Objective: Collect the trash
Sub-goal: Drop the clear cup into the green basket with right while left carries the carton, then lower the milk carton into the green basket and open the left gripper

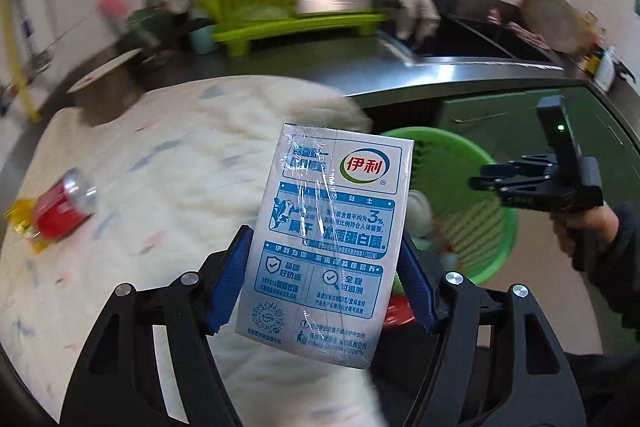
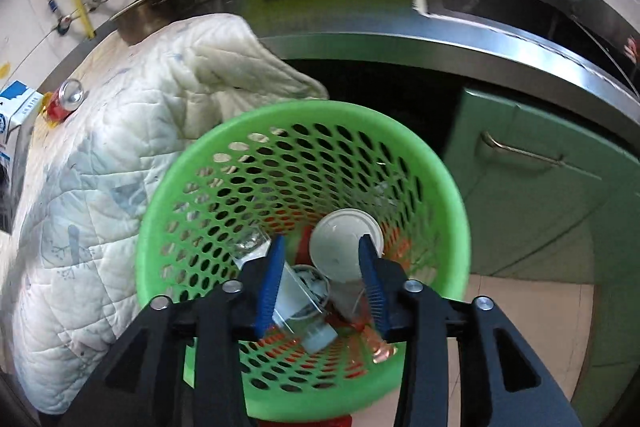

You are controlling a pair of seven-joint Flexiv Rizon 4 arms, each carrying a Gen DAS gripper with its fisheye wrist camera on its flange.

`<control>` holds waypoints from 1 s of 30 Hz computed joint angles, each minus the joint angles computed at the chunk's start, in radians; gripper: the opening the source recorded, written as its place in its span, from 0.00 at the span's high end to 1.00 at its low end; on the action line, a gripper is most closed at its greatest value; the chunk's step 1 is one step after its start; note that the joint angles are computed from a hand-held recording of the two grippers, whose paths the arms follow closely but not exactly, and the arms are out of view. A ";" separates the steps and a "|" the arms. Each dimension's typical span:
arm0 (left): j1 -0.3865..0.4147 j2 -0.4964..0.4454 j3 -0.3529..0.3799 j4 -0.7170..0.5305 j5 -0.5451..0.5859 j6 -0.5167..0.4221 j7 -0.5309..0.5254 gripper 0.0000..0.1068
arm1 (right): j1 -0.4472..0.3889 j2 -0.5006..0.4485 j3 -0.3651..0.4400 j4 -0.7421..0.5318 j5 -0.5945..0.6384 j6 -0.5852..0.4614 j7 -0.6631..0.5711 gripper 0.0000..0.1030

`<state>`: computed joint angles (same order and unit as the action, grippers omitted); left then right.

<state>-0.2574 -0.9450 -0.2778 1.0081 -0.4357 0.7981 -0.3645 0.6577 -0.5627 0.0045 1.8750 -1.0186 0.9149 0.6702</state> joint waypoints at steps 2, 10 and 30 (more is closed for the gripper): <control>-0.019 0.012 -0.012 0.040 0.006 0.017 0.017 0.36 | 0.005 0.024 -0.006 0.036 -0.029 0.006 0.049 0.58; -0.128 -0.046 0.034 -0.025 0.075 -0.040 -0.079 0.36 | 0.001 0.112 0.036 0.136 -0.137 -0.056 0.220 0.43; -0.213 -0.158 0.042 -0.187 0.114 -0.161 -0.237 0.28 | -0.008 0.155 0.112 0.176 -0.179 -0.140 0.308 0.38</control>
<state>-0.4702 -1.1030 -0.2362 0.8207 -0.3219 0.6368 -0.6020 0.6493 -0.4077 0.1170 2.0511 -1.1975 0.7750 0.9782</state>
